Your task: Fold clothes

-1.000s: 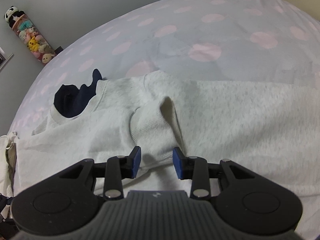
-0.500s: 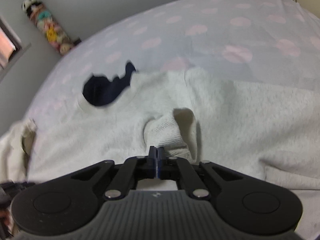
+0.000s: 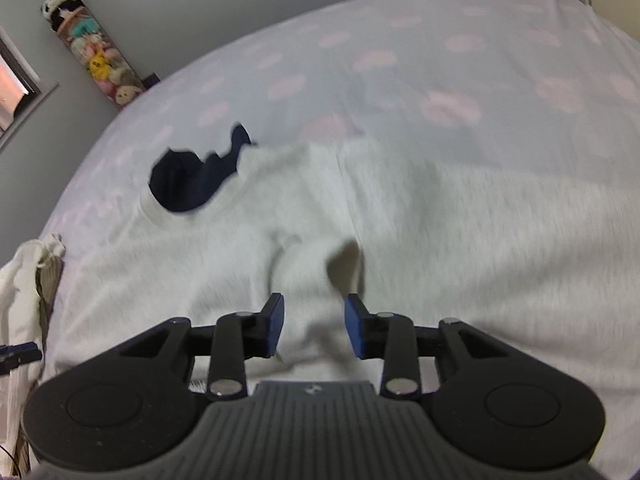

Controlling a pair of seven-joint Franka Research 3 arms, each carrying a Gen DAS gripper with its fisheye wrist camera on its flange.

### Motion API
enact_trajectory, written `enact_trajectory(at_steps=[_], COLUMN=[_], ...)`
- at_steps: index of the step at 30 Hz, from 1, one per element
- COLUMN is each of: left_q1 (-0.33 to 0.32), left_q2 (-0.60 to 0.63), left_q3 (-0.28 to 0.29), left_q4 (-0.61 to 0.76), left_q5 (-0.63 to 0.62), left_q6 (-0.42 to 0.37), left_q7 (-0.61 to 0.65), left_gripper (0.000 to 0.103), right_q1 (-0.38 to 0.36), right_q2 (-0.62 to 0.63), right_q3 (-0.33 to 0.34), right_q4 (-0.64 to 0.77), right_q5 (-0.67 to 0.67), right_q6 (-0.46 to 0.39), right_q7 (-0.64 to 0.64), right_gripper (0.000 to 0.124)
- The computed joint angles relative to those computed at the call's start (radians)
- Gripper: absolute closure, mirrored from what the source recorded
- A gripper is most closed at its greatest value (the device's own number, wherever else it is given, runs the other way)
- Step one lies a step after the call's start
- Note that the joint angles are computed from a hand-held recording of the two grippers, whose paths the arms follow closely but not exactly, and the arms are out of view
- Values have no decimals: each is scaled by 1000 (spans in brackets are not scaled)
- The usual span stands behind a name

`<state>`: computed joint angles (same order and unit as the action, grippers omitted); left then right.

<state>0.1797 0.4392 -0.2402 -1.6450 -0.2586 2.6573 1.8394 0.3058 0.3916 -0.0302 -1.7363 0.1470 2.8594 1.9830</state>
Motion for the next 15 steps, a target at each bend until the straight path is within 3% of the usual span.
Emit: enact_trajectory(at_steps=[6,11,14,15], left_q1=[-29,-53,-44,-43], left_q2=[263,420,431,424], left_q3=[5,2,-20,-24], left_q4=[369,564,538,516], left_q5=[-7,41,41,47], left_q6=[-118,-182,-122,-88], left_q7=[-168,-256,-251,-239], left_gripper=[47,51,64,76], right_q1=[-9,-36,-40,-35], right_q2=[125,213,241,241], right_q3=[-7,10,13,9], right_q4=[166,269,290,279], right_q5=[4,43,56,54], right_q6=[-25,-61,-83,-70], right_q7=[-18,-22,-21,-21], right_gripper=[86,86,90,96])
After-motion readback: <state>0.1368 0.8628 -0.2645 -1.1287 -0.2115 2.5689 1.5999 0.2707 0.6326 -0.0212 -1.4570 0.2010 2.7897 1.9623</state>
